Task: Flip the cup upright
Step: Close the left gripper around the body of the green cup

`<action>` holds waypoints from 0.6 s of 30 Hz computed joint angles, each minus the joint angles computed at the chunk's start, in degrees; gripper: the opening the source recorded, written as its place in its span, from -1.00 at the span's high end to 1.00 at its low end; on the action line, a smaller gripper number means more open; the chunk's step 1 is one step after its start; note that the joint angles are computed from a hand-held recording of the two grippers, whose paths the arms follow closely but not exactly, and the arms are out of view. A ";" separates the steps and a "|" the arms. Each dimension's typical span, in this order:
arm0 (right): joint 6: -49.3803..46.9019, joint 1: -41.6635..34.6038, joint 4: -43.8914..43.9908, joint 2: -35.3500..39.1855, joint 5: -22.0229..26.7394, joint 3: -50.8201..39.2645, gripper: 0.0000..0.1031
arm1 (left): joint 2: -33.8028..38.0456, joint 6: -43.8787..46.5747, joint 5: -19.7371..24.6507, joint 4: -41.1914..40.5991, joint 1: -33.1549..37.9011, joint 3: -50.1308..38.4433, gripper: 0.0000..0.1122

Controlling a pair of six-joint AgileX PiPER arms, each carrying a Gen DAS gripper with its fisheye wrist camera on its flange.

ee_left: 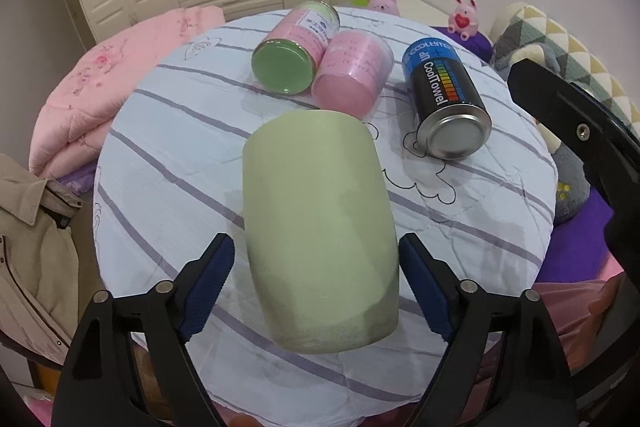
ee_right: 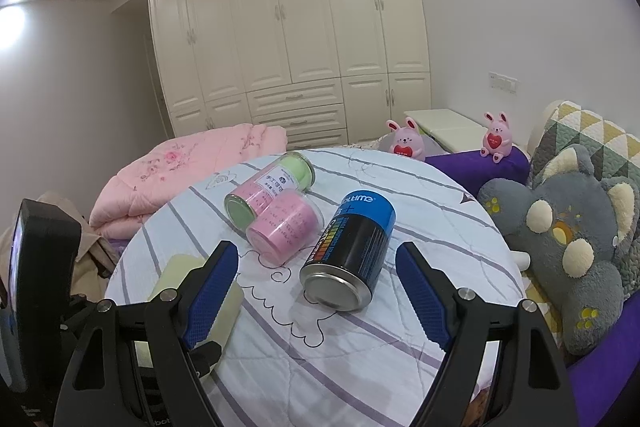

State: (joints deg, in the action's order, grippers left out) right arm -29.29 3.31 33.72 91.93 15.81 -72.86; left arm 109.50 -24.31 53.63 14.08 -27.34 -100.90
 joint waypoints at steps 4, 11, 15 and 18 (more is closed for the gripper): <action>1.22 0.32 -1.41 0.20 0.05 -0.19 -0.60 | -1.61 0.35 -1.22 -0.46 0.22 1.80 -0.60; 0.26 0.63 -0.55 -0.22 -0.26 0.35 -0.60 | -4.43 1.26 -3.65 -0.76 0.88 4.75 -0.80; -3.15 0.40 2.70 -0.88 0.19 0.91 -0.60 | -5.85 0.95 -4.39 0.54 0.82 6.25 -0.83; -7.62 -0.29 6.92 -1.26 1.58 0.72 -0.60 | -7.41 1.26 -5.33 0.50 1.12 7.80 -0.83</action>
State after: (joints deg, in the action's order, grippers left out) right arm -36.91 3.02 40.64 90.67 17.40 -72.14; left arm 102.09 -23.05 48.31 14.58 -26.23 -93.10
